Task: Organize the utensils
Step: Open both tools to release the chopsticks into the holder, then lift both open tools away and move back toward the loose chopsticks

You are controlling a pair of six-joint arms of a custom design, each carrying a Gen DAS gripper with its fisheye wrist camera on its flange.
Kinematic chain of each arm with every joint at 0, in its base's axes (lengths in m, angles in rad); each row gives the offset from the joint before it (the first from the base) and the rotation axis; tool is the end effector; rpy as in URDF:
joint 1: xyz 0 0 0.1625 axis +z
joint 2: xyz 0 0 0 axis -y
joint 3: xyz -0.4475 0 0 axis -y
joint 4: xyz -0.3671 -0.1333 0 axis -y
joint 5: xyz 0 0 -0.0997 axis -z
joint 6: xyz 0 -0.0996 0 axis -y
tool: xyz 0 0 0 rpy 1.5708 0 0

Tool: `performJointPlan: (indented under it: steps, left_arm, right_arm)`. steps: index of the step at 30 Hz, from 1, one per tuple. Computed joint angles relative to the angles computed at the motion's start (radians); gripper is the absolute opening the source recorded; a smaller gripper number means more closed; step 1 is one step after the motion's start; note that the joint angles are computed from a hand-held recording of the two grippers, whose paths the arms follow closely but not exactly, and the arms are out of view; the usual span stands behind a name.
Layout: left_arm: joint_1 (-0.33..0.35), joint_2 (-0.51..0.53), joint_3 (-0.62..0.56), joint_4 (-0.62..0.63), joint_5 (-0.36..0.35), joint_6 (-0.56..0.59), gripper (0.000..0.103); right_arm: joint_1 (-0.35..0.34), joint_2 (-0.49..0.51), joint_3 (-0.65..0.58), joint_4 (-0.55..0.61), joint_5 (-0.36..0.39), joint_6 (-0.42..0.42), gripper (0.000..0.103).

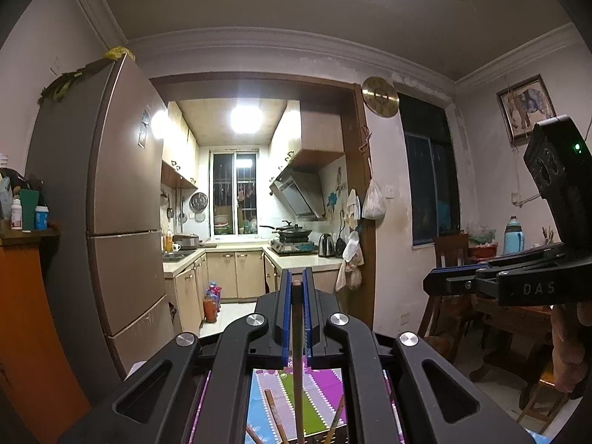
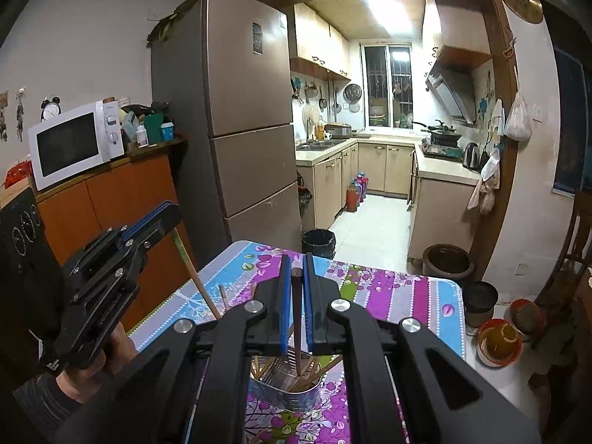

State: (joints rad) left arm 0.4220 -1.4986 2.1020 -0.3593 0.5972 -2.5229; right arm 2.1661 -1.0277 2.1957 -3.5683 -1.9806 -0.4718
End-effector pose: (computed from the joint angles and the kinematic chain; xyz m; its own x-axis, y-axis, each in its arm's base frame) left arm -0.2445 -0.3462 0.2902 -0.6561 0.2076 -0.7256 0.7377 -0.0263 -0.6746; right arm 0.3634 -0.3697 0.2197 -0.6512 -0.4955 0.5749 -0.7573 0.3748 -0.5347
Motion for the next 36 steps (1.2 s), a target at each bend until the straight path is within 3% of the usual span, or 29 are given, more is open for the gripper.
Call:
performJointPlan:
  steps: [20, 22, 24, 30, 36]
  left_arm:
    - [0.137, 0.108, -0.110, 0.120, 0.030, -0.087, 0.008]
    - [0.148, 0.110, -0.117, 0.119, 0.023, -0.087, 0.015]
    - [0.154, 0.108, -0.118, 0.111, 0.023, -0.080, 0.028]
    - [0.169, 0.102, -0.126, 0.105, 0.008, -0.077, 0.037]
    - [0.176, 0.107, -0.130, 0.107, -0.001, -0.078, 0.047]
  right_arm:
    - [-0.062, 0.079, -0.054, 0.077, 0.004, 0.025, 0.005]
    - [-0.065, 0.086, -0.056, 0.068, 0.003, 0.022, 0.006]
    - [-0.069, 0.087, -0.050, 0.047, 0.009, 0.015, 0.018]
    - [-0.071, 0.083, -0.026, -0.034, 0.021, -0.016, 0.042]
    - [-0.069, 0.094, -0.015, -0.081, 0.017, -0.050, 0.053]
